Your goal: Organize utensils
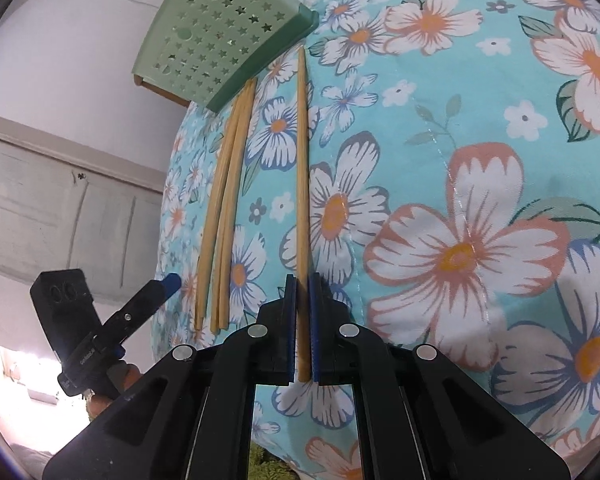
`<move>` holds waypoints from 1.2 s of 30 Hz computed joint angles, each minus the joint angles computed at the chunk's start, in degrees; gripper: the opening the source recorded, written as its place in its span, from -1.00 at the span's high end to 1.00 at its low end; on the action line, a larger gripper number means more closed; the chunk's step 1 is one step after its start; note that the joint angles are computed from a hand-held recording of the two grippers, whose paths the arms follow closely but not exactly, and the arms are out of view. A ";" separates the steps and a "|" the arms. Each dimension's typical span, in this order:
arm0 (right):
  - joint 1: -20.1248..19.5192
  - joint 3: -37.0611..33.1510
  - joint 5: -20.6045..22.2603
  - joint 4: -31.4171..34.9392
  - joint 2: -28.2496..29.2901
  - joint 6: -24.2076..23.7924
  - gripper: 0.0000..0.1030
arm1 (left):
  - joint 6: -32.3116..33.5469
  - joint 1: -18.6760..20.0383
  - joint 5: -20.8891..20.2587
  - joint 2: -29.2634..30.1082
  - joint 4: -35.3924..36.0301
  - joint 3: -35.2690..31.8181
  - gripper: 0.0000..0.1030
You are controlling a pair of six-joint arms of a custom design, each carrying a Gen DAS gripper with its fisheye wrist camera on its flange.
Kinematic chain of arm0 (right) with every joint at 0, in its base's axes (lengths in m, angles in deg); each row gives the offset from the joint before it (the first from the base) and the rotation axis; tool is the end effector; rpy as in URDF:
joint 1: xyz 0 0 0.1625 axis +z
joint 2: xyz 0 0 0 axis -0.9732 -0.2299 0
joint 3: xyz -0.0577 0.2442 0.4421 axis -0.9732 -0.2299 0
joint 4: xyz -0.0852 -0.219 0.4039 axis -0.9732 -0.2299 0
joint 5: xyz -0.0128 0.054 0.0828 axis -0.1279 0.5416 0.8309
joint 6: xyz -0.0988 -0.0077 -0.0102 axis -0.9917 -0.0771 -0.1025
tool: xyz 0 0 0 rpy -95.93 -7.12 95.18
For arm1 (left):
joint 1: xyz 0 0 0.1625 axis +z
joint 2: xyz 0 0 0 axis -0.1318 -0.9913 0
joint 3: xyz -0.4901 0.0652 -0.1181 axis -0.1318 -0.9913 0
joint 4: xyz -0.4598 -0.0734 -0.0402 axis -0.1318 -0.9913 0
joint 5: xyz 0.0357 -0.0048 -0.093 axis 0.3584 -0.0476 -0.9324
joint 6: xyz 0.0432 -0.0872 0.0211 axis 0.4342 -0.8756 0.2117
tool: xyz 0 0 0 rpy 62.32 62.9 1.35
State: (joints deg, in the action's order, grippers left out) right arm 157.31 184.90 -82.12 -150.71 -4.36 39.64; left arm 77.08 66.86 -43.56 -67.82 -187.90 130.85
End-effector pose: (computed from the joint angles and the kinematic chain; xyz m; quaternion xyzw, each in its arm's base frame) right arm 0.0387 -0.5536 0.1717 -0.0778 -0.9703 0.2249 0.0435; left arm -0.1671 -0.5783 0.0884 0.2009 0.9681 -0.1413 0.0497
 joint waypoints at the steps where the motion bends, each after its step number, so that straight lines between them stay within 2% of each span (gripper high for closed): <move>1: -0.12 0.02 0.23 -0.14 0.08 -0.08 0.92 | -0.56 0.59 -1.92 0.44 1.54 -0.82 0.15; 6: -1.13 0.52 2.00 0.33 -0.78 -0.58 0.92 | -3.21 1.81 -4.09 1.94 4.86 -2.79 0.40; 12: -1.91 1.20 2.81 0.65 -1.75 -1.46 0.92 | -7.37 4.89 -10.05 2.64 5.97 -4.71 0.63; 14: -1.93 1.30 2.91 0.50 -1.77 -1.41 0.92 | -7.55 5.81 -12.27 3.13 6.37 -5.42 0.64; 19: -2.63 1.78 4.08 0.47 -2.32 -1.35 0.92 | -10.38 7.98 -17.55 3.94 5.61 -6.35 0.88; 26: -3.06 2.22 4.46 0.64 -2.94 -1.68 0.93 | -13.51 9.80 -23.47 3.67 1.54 -5.23 0.89; 31: -2.97 2.18 4.36 0.52 -2.82 -1.63 0.93 | -13.97 10.18 -24.02 2.41 0.58 -4.19 0.90; 36: -3.11 2.32 4.20 0.81 -3.21 -1.92 0.93 | -13.52 9.24 -21.68 -0.04 -2.77 -1.11 0.90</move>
